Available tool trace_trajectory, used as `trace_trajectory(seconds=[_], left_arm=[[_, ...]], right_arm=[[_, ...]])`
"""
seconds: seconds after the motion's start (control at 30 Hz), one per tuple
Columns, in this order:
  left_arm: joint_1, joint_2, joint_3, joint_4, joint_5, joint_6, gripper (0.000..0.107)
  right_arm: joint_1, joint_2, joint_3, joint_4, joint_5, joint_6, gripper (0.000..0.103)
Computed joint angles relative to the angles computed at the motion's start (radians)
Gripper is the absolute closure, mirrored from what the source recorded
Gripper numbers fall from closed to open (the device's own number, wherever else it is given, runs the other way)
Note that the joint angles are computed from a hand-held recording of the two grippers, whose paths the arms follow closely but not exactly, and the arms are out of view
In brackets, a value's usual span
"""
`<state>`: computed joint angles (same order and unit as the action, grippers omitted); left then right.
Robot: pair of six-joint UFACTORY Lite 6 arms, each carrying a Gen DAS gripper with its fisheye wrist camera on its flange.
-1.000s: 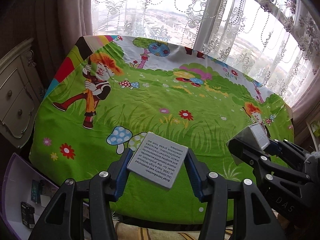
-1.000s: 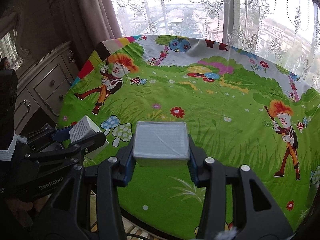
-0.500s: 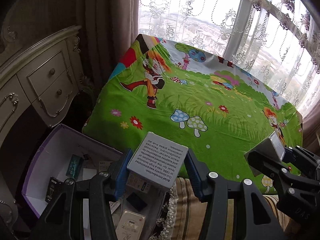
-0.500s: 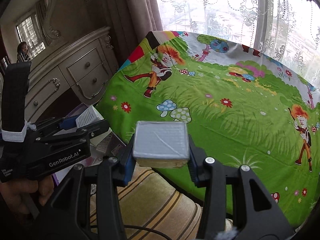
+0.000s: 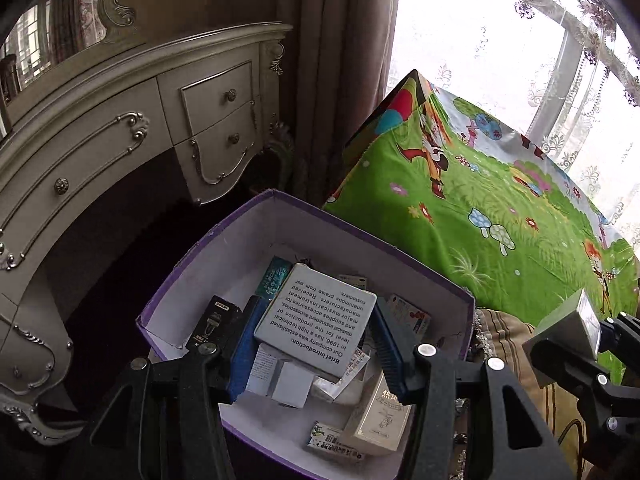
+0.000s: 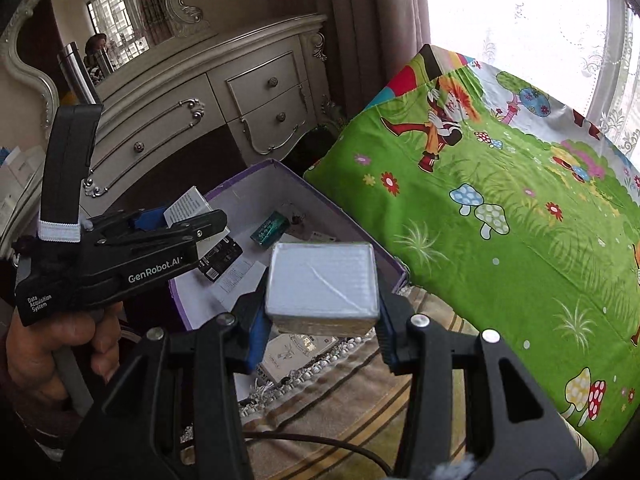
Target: Organize rigid objects
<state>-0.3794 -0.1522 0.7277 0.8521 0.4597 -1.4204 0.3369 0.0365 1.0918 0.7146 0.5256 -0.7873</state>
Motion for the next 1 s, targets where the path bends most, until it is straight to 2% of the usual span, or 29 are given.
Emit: trace_trajectory(seconds=[0.23, 0.4, 0.47, 0.53, 0.63, 0.73, 0.83, 0.9, 1.0], left_arm=[[0.072, -0.075, -0.127, -0.024, -0.029, 0.013, 0.053], [0.091, -0.061, -0.137, -0.028, -0.029, 0.010, 0.050], [0.090, -0.046, -0.127, -0.039, -0.026, 0.014, 0.046], [0.076, -0.043, -0.122, -0.040, -0.015, 0.010, 0.043], [0.037, -0.043, -0.112, -0.028, 0.030, -0.018, 0.036], [-0.025, -0.070, -0.118, -0.029, 0.080, -0.051, 0.033], [-0.156, -0.058, -0.097, -0.019, 0.226, -0.121, 0.021], [-0.240, -0.052, -0.088, -0.019, 0.310, -0.172, 0.020], [-0.315, -0.092, -0.113, -0.038, 0.330, -0.225, 0.019]], right_arm=[[0.126, 0.045, -0.011, -0.026, -0.068, 0.062, 0.054], [0.165, 0.085, -0.009, -0.080, -0.110, 0.120, 0.054], [0.165, 0.092, -0.011, -0.083, -0.116, 0.122, 0.048], [0.158, 0.088, -0.020, -0.066, -0.120, 0.113, 0.035], [0.153, 0.070, -0.041, -0.101, -0.143, 0.153, 0.028], [0.145, 0.038, -0.076, -0.145, -0.164, 0.191, 0.026], [0.136, -0.014, -0.131, -0.185, -0.184, 0.204, 0.025], [0.124, -0.057, -0.184, -0.174, -0.197, 0.185, 0.024], [0.111, -0.120, -0.259, -0.126, -0.210, 0.123, 0.024]])
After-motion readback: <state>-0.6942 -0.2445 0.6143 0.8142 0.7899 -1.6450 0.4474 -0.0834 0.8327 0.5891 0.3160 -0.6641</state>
